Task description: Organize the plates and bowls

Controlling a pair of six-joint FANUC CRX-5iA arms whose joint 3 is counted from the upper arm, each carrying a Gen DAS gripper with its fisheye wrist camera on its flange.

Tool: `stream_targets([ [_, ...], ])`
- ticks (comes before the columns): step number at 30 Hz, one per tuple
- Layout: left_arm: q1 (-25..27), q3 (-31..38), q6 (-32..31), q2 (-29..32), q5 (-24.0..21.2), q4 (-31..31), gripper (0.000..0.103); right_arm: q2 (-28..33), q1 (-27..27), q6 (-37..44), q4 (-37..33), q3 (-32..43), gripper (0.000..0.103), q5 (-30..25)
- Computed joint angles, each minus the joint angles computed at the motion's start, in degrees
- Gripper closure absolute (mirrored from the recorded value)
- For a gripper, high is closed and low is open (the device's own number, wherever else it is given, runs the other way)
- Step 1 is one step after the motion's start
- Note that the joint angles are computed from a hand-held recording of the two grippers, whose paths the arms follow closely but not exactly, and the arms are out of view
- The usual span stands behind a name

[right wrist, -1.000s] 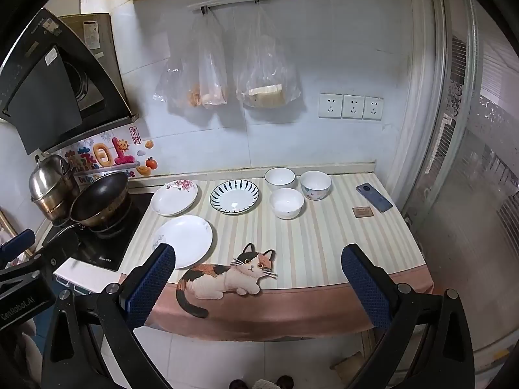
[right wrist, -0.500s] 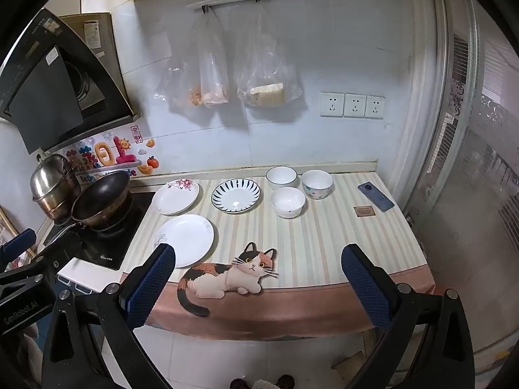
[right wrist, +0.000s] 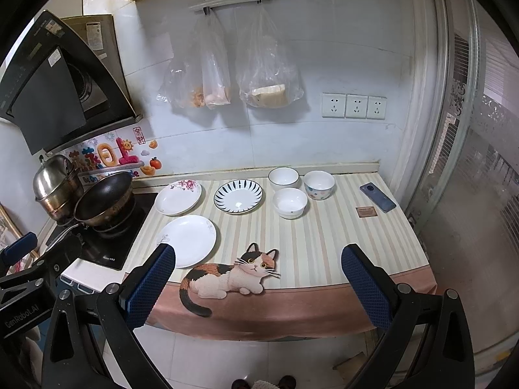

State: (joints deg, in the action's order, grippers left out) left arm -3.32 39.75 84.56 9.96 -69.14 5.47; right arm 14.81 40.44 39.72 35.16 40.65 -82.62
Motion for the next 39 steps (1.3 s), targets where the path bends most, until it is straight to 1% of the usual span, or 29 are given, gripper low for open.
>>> stream_targets([
  [11, 0.22, -0.27, -0.20, -0.28, -0.29, 0.47, 0.000, -0.55, 0.17, 0.07, -0.44, -0.54, 0.000, 0.11],
  [17, 0.31, -1.21, -0.25, -0.67, 0.49, 0.85, 0.000, -0.40, 0.06, 0.42, -0.65, -0.10, 0.000, -0.18],
  [22, 0.14, -1.14, -0.05, -0.54, 0.56, 0.77, 0.000, -1.07, 0.18, -0.01, -0.20, -1.42, 0.000, 0.36],
  [39, -0.22, -1.05, 0.32, -0.38, 1.01, 0.38, 0.000, -0.81, 0.24, -0.13, -0.01, -0.94, 0.000, 0.27],
])
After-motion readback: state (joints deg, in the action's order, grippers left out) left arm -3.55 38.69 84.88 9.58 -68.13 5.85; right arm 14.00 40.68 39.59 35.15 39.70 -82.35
